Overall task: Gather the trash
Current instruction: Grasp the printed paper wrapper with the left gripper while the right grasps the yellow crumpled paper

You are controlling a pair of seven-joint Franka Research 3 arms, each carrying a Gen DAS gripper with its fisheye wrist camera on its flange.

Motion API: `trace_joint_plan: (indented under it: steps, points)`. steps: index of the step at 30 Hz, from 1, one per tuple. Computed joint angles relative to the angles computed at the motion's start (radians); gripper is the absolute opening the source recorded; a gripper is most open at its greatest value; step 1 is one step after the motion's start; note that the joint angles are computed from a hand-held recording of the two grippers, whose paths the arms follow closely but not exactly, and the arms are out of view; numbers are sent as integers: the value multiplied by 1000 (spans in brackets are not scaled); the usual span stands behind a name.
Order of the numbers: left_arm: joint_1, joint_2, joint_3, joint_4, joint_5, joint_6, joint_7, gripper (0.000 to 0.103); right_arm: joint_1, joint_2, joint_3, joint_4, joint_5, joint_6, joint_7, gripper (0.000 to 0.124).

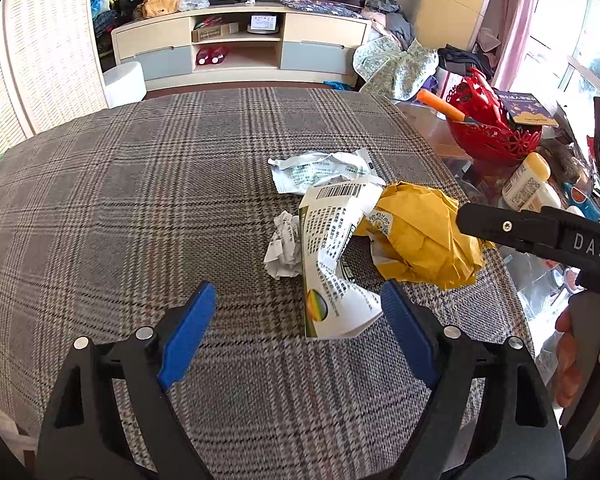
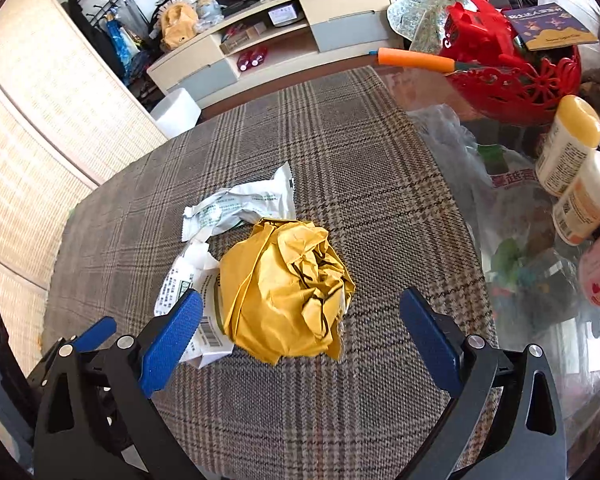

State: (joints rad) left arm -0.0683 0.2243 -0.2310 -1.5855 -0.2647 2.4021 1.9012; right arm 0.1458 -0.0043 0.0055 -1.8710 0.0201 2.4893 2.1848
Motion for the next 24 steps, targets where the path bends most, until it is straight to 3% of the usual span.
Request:
trace_joint_plan:
  steps: [4, 10, 16, 18, 20, 24]
  points:
    - [-10, 46, -2, 39, 29, -5, -19, 75, 0, 29, -3, 17, 34, 0, -23, 98]
    - [4, 92, -26, 79, 6, -45, 7, 61, 3, 61, -7, 35, 70, -4, -52, 98]
    - [21, 74, -45, 50, -61, -45, 94, 35, 8, 87, -9, 50, 99, -3, -76, 98]
    - [13, 62, -39, 30, -52, -28, 100, 27, 9, 97, -6, 54, 127, -9, -98, 82]
    - [11, 57, -36, 21, -58, -20, 104, 26, 15, 94, -6, 43, 128, 0, -104, 73]
    - [12, 44, -29, 9, -63, -15, 106, 24, 19, 57, -5, 9, 127, 16, -112, 67]
